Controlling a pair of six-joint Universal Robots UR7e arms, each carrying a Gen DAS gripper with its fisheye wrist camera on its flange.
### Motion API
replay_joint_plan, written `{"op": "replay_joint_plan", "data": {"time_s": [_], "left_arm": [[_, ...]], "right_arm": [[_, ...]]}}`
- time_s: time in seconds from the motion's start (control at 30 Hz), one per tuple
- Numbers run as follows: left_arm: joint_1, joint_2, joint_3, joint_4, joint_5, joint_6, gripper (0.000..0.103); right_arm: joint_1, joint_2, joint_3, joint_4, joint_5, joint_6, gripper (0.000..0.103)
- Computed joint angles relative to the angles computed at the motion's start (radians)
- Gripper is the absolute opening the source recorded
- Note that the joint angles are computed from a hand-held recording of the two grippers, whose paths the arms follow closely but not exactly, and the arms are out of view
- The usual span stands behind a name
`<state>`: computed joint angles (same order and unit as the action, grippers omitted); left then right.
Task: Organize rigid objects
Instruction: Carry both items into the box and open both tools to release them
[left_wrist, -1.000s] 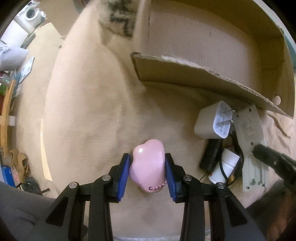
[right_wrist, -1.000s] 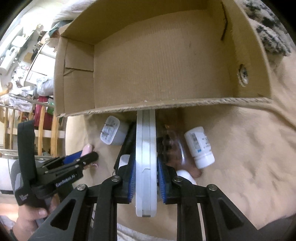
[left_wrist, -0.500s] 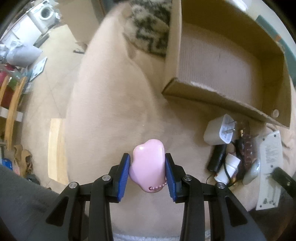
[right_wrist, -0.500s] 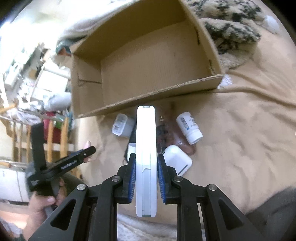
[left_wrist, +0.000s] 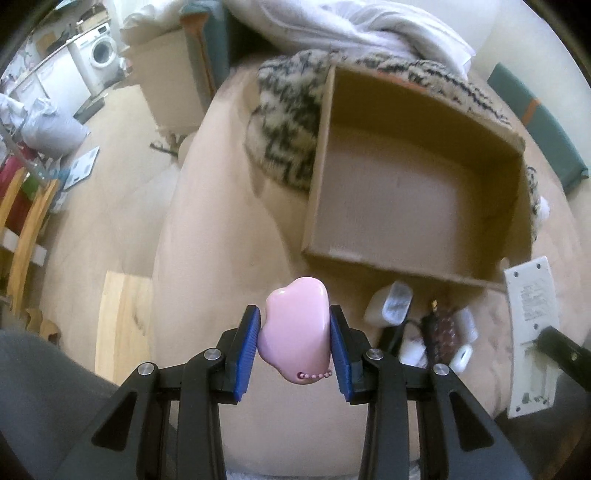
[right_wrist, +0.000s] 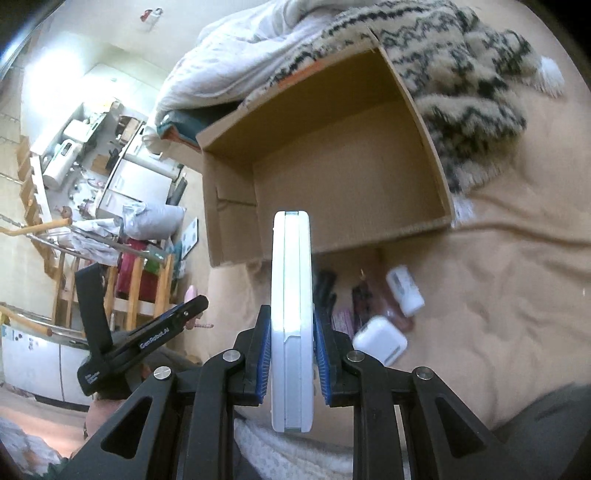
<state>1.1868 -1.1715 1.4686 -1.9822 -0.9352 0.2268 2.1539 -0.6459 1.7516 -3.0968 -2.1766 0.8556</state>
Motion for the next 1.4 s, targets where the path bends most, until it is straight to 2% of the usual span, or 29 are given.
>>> {"op": "replay_joint_plan", "data": {"time_s": [0.37,0.67,0.9,1.07,1.27,1.4], "left_arm": [[-0.047,0.114,-0.084,-0.09,-0.03,0.096,0.034],[-0.056,0.219,-0.096,-0.221,-0.06,0.226,0.034],[-0.026,0.261,-0.098,-0.195,-0.086,0.232,0.034],[-0.016,0.284,-0.111,-0.198,-0.07,0.223,0.034],[-0.014,0.293,-0.101,-0.217,-0.067,0.243,0.034],[-0.012,0.304,-0.116,-0.199,-0.07,0.223,0.034]], "right_arm": [[-0.07,-0.004,-0.099,0.064,-0.042,-0.12,0.023],[-0.146,0.018,-0.141,0.085,-0.039,-0.165,0.023],[-0.185,0.05,-0.162,0.104,-0.012,-0.184,0.023],[-0.207,0.081,-0.198,0.13,0.015,-0.192,0.023],[-0.214,0.104,-0.23,0.158,0.007,-0.202,0.023],[-0.207,0.114,-0.261,0.251,-0.051,-0.168,0.023]]}}
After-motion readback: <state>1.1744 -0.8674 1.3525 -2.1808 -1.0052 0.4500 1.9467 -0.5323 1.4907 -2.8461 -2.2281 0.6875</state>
